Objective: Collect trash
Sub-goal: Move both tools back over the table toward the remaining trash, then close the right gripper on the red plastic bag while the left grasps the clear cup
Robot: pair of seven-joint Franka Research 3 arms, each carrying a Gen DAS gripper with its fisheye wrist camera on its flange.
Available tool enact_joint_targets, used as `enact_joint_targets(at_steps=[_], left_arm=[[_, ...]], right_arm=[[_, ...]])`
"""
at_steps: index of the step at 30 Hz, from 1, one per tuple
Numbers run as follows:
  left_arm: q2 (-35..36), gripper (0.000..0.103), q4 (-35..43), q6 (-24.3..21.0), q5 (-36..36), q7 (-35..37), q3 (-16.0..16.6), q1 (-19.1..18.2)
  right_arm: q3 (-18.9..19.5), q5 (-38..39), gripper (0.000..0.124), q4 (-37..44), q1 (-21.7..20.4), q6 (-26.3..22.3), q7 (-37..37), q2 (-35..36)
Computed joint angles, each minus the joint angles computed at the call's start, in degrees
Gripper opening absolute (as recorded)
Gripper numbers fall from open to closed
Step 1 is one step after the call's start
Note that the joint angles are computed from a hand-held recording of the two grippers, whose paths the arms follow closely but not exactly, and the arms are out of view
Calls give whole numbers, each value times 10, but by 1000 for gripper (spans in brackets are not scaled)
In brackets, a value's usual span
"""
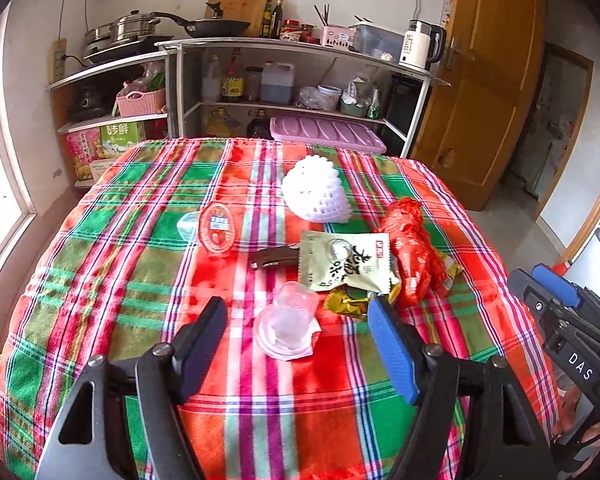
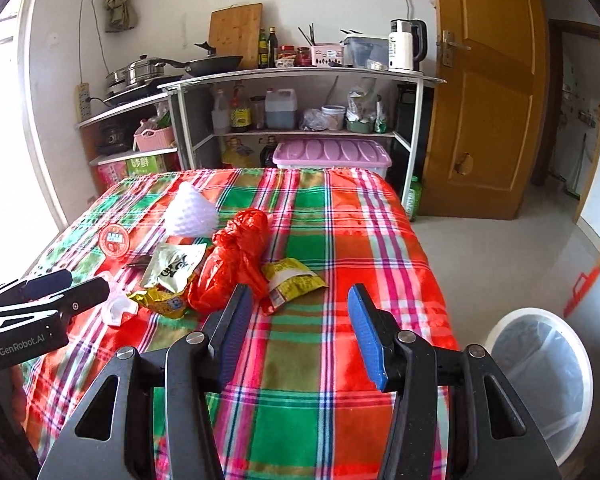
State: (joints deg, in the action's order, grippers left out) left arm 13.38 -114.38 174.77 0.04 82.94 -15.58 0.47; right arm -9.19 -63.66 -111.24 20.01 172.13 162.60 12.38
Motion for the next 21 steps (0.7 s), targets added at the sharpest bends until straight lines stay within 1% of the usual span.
enact_joint_targets(at_steps=[1, 2, 5, 7, 10, 11, 15, 16, 19, 20, 21], left_arm=[[1, 77, 0, 1, -4, 2, -1, 5], [3, 78, 1, 0, 0, -2, 5, 3], [6, 80, 1, -3, 7, -7, 13, 6], [11, 81, 5, -10, 10, -11, 17, 7], [21, 82, 14, -18, -14, 14, -7, 30], [25, 82, 18, -20, -18, 19, -10, 32], [37, 83, 32, -29, -37, 43, -26, 41], [38, 83, 33, -33, -39, 45, -26, 40], [40, 83, 33, -32, -61, 75, -43, 51], [41, 83, 36, -34, -63, 80, -43, 50], [43, 83, 39, -36, -57, 74, -33, 41]], right_arm=[[7, 20, 51, 6, -5, 1, -20, 7], [12, 39, 51, 13, -7, 5, -39, 15], [7, 76, 51, 32, 2, 13, -77, 36], [17, 122, 51, 44, -3, 14, -126, 49], [34, 190, 51, 69, -14, 11, -194, 74], [37, 206, 51, 75, -14, 11, -210, 80], [72, 296, 53, 104, -40, 9, -300, 110], [78, 314, 54, 108, -45, 7, -316, 115], [97, 366, 55, 120, -61, 8, -361, 129], [96, 376, 55, 124, -60, 8, -368, 132], [94, 385, 55, 129, -57, 6, -377, 136]])
